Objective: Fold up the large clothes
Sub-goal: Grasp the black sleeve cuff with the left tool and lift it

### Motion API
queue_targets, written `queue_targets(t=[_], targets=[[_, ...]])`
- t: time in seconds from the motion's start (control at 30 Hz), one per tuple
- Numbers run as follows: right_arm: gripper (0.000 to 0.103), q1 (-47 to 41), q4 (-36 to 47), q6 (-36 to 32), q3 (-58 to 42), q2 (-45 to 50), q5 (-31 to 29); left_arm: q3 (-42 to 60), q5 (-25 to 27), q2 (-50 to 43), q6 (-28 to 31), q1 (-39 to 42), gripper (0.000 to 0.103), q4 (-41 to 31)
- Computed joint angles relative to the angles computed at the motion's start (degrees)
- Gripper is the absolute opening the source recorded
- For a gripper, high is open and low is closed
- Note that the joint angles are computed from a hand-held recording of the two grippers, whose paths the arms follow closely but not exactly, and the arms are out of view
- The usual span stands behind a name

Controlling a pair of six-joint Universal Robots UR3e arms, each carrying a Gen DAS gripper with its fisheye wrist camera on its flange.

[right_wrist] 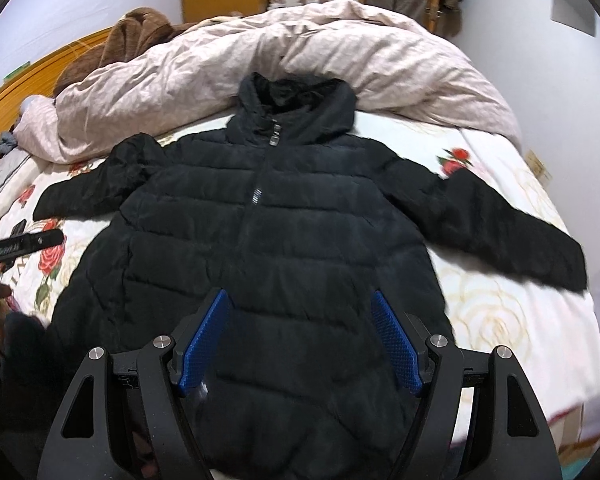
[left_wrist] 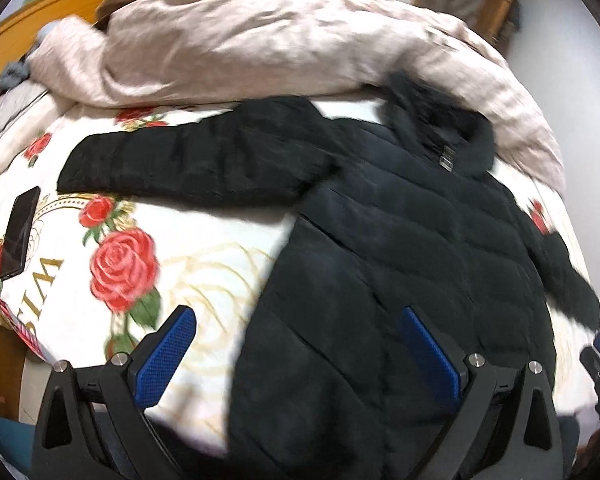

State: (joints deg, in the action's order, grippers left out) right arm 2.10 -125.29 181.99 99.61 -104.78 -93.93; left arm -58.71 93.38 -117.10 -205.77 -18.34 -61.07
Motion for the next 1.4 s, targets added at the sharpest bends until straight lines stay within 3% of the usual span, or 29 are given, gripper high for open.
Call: queue_targets(t=[0.1,0.23,0.5,0.77,0.9,0.93,1.03,1.1,1.17,1.4], targets=[[0.074,0.61,-2.22,-0.74,-4.69,7.43,1.25,-0.12,-2.05,-1.41,0.36,4.84,0.102,1.71],[0.074,1.36,-4.22,-1.28,-10.42,15.97,3.10,0.93,-3.68,-4.30,1.45,10.45,0.091,4.00],[0.078,2.27,-3.53,-1.95,-21.57,29.44,4.30,4.42,-5.93,-12.65,-0.68,19.93,0.090,6.62],[0.078,1.79,-2.62,-2.86,-25.95,35.59,2.26,8.24,-4.83,-21.87,-5.41,25.87,0.090,11.51],[0.078,1.30,-1.89,-2.51,-26.83,37.49,1.22,16.00,-1.81,-27.33,-3.93,25.58,0.090,11.06],[0.078,1.14,-1.72,-2.32,-27.00,37.94,0.96,18.65,-0.93,-29.01,-3.35,25.31,0.088,10.47],[0.078,0.72,-1.20,-2.18,-27.56,38.90,0.63,23.80,0.29,-32.35,-1.63,25.10,0.060,10.40],[0.078,0.61,-1.41,-2.29,-27.55,39.14,0.40,27.63,-0.37,-34.02,-0.92,25.19,0.030,9.13],[0.078,0.39,-1.64,-2.44,-27.13,39.01,0.34,31.66,1.70,-34.77,-0.29,24.39,0.019,6.15],[0.078,-1.63,-3.66,-2.34,-22.11,34.65,1.60,32.09,-0.14,-27.88,2.79,22.38,0.016,6.07]])
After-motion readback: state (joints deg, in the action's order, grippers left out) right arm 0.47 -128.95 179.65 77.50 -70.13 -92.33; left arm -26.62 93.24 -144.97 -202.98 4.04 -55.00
